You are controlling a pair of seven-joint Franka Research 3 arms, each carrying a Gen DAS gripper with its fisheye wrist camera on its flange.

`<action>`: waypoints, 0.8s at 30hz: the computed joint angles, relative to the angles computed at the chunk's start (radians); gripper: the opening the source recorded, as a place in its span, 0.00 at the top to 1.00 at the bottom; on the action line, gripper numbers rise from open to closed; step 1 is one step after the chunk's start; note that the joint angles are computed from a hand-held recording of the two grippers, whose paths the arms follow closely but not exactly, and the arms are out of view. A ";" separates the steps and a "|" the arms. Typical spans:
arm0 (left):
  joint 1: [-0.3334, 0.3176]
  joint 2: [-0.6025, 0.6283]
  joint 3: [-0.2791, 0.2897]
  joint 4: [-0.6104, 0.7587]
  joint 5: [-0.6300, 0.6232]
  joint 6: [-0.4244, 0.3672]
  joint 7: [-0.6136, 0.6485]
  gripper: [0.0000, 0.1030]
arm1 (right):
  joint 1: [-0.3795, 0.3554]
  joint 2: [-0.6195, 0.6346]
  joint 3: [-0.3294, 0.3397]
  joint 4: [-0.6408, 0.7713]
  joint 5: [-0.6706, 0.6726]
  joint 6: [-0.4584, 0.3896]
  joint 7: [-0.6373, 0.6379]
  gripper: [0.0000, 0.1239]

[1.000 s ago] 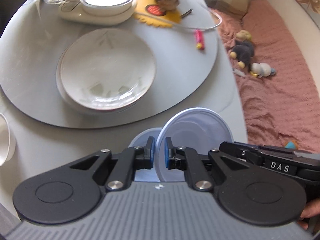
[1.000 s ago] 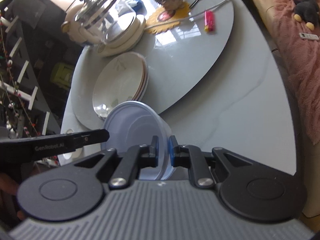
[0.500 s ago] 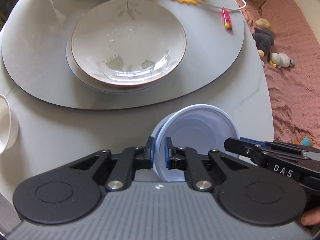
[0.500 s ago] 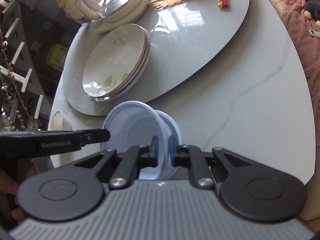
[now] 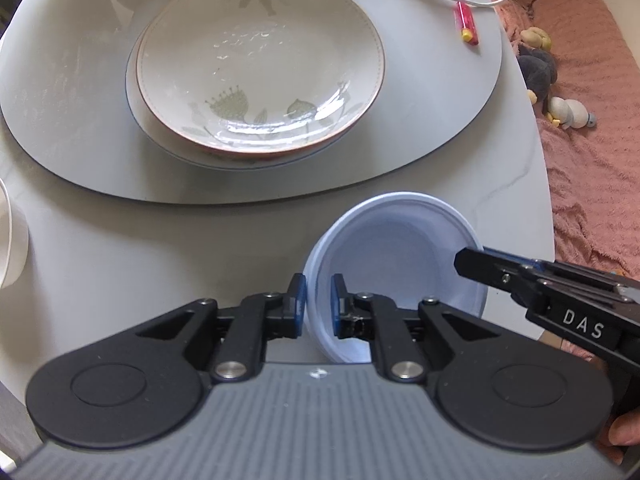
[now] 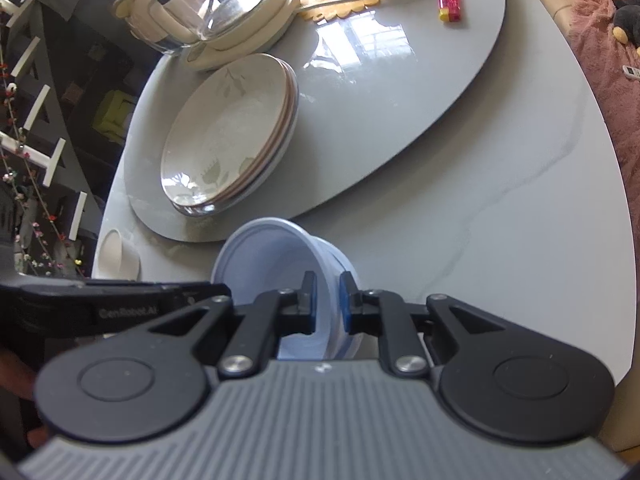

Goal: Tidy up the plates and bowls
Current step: 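Carry the plastic bowl with both grippers toward the white ceramic bowl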

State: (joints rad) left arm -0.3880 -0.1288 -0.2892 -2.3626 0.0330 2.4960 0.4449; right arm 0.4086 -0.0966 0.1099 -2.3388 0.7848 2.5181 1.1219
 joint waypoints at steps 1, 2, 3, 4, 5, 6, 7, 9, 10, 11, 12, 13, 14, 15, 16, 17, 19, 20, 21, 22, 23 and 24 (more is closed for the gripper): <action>-0.002 -0.001 0.002 -0.005 -0.012 0.013 0.004 0.67 | 0.001 0.000 0.000 0.002 0.000 0.002 -0.007 0.87; 0.000 -0.004 -0.003 -0.009 0.003 0.024 -0.015 0.59 | 0.001 0.000 -0.001 0.005 0.001 0.002 -0.012 0.87; 0.003 -0.008 -0.009 -0.009 0.029 0.026 -0.039 0.54 | 0.000 0.001 -0.002 0.007 0.003 0.001 -0.017 0.86; 0.002 -0.008 -0.011 -0.006 0.042 0.023 -0.047 0.53 | -0.001 0.003 -0.003 0.011 0.001 -0.003 -0.020 0.82; 0.000 -0.007 -0.011 -0.005 0.043 0.022 -0.047 0.52 | -0.002 0.005 -0.003 0.015 -0.003 -0.003 -0.023 0.78; -0.001 -0.007 -0.009 -0.005 0.041 0.022 -0.046 0.52 | -0.003 0.006 -0.004 0.017 -0.002 -0.003 -0.033 0.76; -0.002 -0.005 -0.009 -0.005 0.042 0.021 -0.047 0.52 | -0.004 0.009 -0.004 0.020 -0.004 -0.002 -0.037 0.73; -0.003 -0.001 -0.006 -0.008 0.035 0.019 -0.046 0.52 | -0.006 0.018 -0.003 0.029 -0.012 -0.002 -0.035 0.69; -0.003 0.002 -0.004 -0.012 0.028 0.024 -0.042 0.52 | -0.009 0.024 -0.002 0.034 -0.033 -0.007 -0.019 0.68; -0.004 0.004 -0.001 -0.019 0.018 0.033 -0.034 0.52 | -0.011 0.031 0.001 0.039 -0.058 -0.012 0.001 0.67; -0.004 0.007 0.000 -0.022 0.011 0.037 -0.031 0.52 | -0.012 0.037 0.001 0.040 -0.059 -0.015 0.002 0.67; -0.004 0.012 0.001 -0.023 0.002 0.039 -0.030 0.52 | -0.012 0.040 0.001 0.040 -0.051 -0.017 -0.006 0.67; -0.005 0.016 0.001 -0.025 -0.006 0.046 -0.029 0.52 | -0.013 0.043 0.001 0.039 -0.051 -0.017 -0.004 0.67; -0.005 0.017 0.002 -0.032 -0.013 0.061 -0.027 0.52 | -0.014 0.045 0.001 0.036 -0.048 -0.020 -0.005 0.67; -0.006 0.018 0.002 -0.040 -0.021 0.081 -0.026 0.52 | -0.016 0.048 0.000 0.036 -0.042 -0.028 -0.007 0.68; -0.007 0.018 0.002 -0.052 -0.030 0.107 -0.026 0.52 | -0.016 0.051 0.000 0.036 -0.036 -0.038 -0.007 0.69; -0.008 0.023 0.003 -0.070 -0.050 0.152 -0.029 0.53 | -0.018 0.053 0.001 0.030 -0.021 -0.048 -0.005 0.71; -0.007 0.028 0.002 -0.075 -0.050 0.168 -0.040 0.53 | -0.019 0.052 0.002 0.024 -0.017 -0.049 -0.004 0.76; -0.007 0.031 0.002 -0.079 -0.050 0.182 -0.043 0.57 | -0.018 0.052 0.004 0.019 -0.022 -0.044 0.005 0.78; -0.005 0.036 0.001 -0.085 -0.044 0.197 -0.051 0.59 | -0.017 0.051 0.006 0.012 -0.026 -0.039 0.014 0.79; -0.005 0.039 0.001 -0.089 -0.046 0.207 -0.055 0.63 | -0.017 0.050 0.006 0.007 -0.023 -0.037 0.019 0.81; -0.006 0.044 0.003 -0.087 -0.055 0.196 -0.052 0.69 | -0.016 0.048 0.006 0.001 -0.013 -0.035 0.021 0.81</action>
